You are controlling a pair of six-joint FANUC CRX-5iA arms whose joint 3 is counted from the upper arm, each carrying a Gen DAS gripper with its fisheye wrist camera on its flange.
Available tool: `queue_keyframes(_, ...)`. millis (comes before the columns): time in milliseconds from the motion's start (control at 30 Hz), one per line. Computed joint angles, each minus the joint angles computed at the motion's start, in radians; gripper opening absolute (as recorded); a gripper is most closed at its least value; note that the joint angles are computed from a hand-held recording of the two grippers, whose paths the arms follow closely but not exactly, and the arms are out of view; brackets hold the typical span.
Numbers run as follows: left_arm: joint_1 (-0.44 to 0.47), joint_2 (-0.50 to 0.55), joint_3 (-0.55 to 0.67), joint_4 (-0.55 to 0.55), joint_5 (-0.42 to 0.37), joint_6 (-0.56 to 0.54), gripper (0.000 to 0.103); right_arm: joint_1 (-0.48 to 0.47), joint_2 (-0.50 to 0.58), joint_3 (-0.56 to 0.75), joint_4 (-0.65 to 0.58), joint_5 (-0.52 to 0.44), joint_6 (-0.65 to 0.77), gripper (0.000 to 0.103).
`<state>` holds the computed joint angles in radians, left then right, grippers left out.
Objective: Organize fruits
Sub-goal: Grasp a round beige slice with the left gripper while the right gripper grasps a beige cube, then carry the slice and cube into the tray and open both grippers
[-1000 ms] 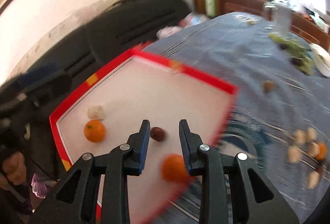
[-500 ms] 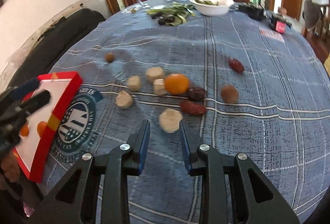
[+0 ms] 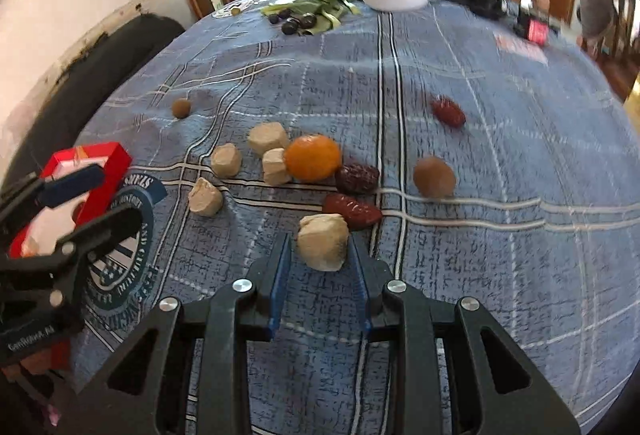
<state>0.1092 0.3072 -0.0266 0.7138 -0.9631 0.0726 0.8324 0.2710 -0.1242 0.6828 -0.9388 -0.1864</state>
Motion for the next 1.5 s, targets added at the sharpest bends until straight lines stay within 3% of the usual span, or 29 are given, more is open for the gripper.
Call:
queue_keyframes(100,-0.011,0.005,0.010,-0.029,0.000,0.021,0.063,0.000,0.005,-0.001,0.012,0.007,0.009,0.030)
queue_keyframes(167,-0.018,0.014,0.023,-0.046,-0.011,0.040,0.063,0.000,0.002,-0.013,0.030,0.009,-0.002,0.024)
queue_keyframes(300,-0.034,0.024,0.038,-0.074,-0.011,0.070,0.063,-0.013,-0.047,-0.091,0.077,0.091,-0.097,0.023)
queue_keyframes(467,-0.055,0.038,0.049,-0.100,-0.005,0.104,0.061,-0.022,-0.110,-0.196,0.221,0.170,-0.274,0.019)
queue_keyframes(600,-0.066,0.056,0.068,-0.127,-0.020,0.137,0.045,-0.021,-0.123,-0.219,0.266,0.165,-0.329,0.017)
queue_keyframes(867,-0.069,0.095,0.102,-0.117,-0.060,0.176,0.025,-0.024,-0.133,-0.234,0.280,0.177,-0.349,0.016)
queue_keyframes(1033,-0.066,0.093,0.096,-0.106,-0.061,0.164,0.025,-0.033,-0.134,-0.229,0.228,0.221,-0.305,0.016)
queue_keyframes(1333,-0.027,0.059,0.056,-0.046,-0.060,0.145,0.025,-0.022,-0.110,-0.189,0.173,0.192,-0.215,0.016)
queue_keyframes(1500,0.018,0.016,0.013,0.024,-0.066,0.104,0.025,-0.022,-0.133,-0.243,0.327,0.190,-0.339,0.016)
